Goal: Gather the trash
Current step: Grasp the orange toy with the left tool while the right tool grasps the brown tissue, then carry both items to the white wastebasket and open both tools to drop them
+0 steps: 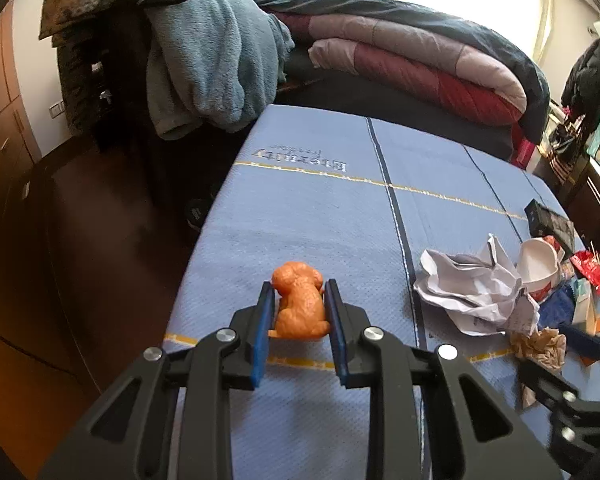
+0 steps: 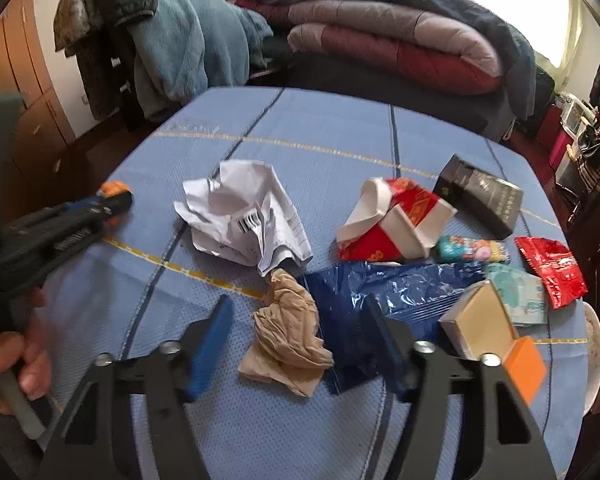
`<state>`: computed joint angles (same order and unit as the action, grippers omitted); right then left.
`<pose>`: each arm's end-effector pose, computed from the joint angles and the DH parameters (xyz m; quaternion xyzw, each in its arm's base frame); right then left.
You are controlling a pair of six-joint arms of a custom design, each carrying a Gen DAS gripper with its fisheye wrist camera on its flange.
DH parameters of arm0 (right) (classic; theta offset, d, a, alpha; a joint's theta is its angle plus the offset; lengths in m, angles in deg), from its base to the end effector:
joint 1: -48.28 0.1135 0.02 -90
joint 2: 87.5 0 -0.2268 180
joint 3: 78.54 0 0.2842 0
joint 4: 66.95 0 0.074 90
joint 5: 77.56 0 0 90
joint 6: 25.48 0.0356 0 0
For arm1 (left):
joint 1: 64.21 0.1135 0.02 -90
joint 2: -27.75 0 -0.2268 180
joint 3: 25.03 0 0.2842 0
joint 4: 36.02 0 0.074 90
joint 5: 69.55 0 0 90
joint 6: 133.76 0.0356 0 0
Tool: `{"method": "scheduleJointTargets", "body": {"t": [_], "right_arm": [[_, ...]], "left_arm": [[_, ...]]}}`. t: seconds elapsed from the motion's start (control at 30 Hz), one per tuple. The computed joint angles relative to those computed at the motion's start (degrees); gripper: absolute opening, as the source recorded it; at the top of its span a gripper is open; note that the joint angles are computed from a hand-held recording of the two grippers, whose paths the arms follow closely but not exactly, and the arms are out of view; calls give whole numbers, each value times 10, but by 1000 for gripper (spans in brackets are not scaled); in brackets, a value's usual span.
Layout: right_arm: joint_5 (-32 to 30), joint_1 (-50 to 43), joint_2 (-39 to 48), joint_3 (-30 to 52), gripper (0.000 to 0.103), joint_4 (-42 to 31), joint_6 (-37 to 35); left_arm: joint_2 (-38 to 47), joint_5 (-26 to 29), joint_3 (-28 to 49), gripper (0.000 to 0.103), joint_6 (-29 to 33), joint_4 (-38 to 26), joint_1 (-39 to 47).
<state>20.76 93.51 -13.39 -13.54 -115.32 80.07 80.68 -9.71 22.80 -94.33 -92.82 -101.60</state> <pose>0.2130 0.2074 0.1945 -0.2256 0.9307 0.0812 0.2761 0.1823 -0.1168 0.1768 -0.1702 0.9232 0.0188 0.3439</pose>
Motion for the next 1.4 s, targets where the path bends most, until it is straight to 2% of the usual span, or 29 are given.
{"method": "scheduleJointTargets", "body": {"t": [0.03, 0.1, 0.13, 0.2, 0.37, 0.5, 0.73, 0.87, 1.03, 1.17, 1.27, 1.4], "right_arm": [[0, 1, 6, 1, 57, 3, -1], [5, 4, 14, 2, 40, 8, -2], [0, 3, 16, 3, 23, 9, -3], [-16, -5, 9, -2, 22, 5, -5], [-42, -29, -71, -41, 21, 8, -5], [-86, -70, -128, -59, 21, -10, -4], [-129, -133, -214, -83, 21, -52, -6], [-145, -177, -277, -101, 21, -82, -20], [-183, -275, -350, -123, 22, -124, -62], [-226, -391, -394, -136, 22, -158, -116], [-274, -511, -405, -141, 22, -174, -171], [-339, -656, -382, -140, 22, -176, -238]], "left_arm": [[-7, 1, -3, 26, -2, -2, -1], [-17, -3, -5, 26, -9, -8, -6], [-19, -4, -5, 26, -10, -10, -9], [-28, -6, -7, 26, -13, -13, -13], [-55, -13, -5, 26, -19, -21, -32], [-55, -34, 16, 26, -36, -37, -63], [-10, -75, 86, 26, -60, -51, -139], [60, -94, 153, 26, -49, -35, -186], [153, -97, 235, 26, -10, 16, -226], [247, -63, 316, 26, 42, 77, -238], [331, -26, 392, 26, 74, 112, -244], [446, 12, 510, 26, 105, 123, -252]]}}
